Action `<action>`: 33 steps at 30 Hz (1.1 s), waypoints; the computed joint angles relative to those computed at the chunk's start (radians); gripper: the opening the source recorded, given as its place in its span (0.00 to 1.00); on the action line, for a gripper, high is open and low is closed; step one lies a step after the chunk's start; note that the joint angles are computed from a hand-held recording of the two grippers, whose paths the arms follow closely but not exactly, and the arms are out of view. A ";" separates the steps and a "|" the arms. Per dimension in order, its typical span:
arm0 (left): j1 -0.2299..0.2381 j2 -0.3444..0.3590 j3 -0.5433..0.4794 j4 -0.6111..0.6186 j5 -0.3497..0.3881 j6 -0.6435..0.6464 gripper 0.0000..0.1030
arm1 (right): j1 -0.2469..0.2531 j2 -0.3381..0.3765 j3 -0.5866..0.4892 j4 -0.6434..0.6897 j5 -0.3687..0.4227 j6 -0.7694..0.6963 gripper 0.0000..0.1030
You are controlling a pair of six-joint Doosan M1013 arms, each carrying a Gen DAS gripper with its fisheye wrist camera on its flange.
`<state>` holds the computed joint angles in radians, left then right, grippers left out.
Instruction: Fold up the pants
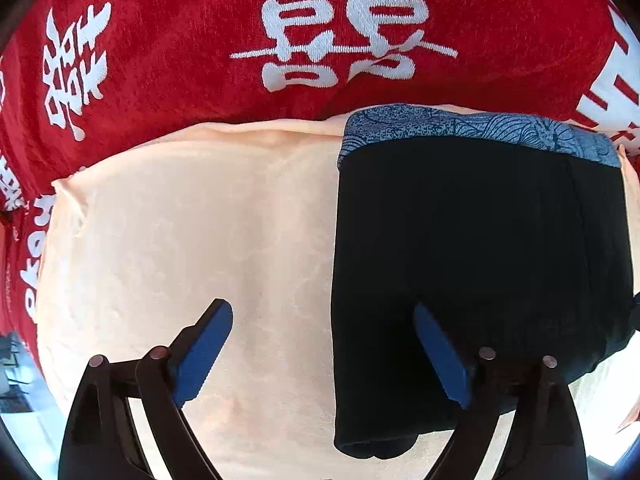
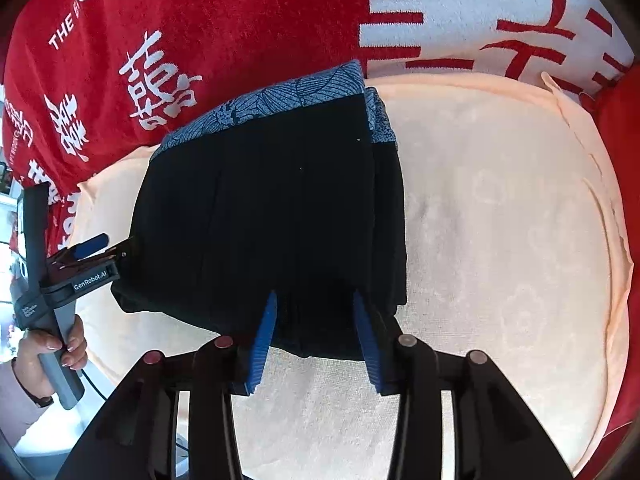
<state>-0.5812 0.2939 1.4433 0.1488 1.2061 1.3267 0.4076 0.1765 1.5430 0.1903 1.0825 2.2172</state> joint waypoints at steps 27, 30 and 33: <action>0.207 0.215 -0.154 -0.767 0.225 0.436 1.00 | -0.268 0.034 0.240 0.939 -0.139 -0.674 0.80; 0.198 0.206 -0.146 -0.748 0.201 0.432 1.00 | -0.262 0.058 0.215 0.933 -0.121 -0.685 0.77; 0.196 0.190 -0.132 -0.754 0.167 0.425 0.79 | -0.254 0.072 0.188 0.881 -0.117 -0.622 0.66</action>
<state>-0.3852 0.4835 1.3113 -0.6053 1.3729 1.7516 0.1533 0.2487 1.7313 1.0715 0.9656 1.5953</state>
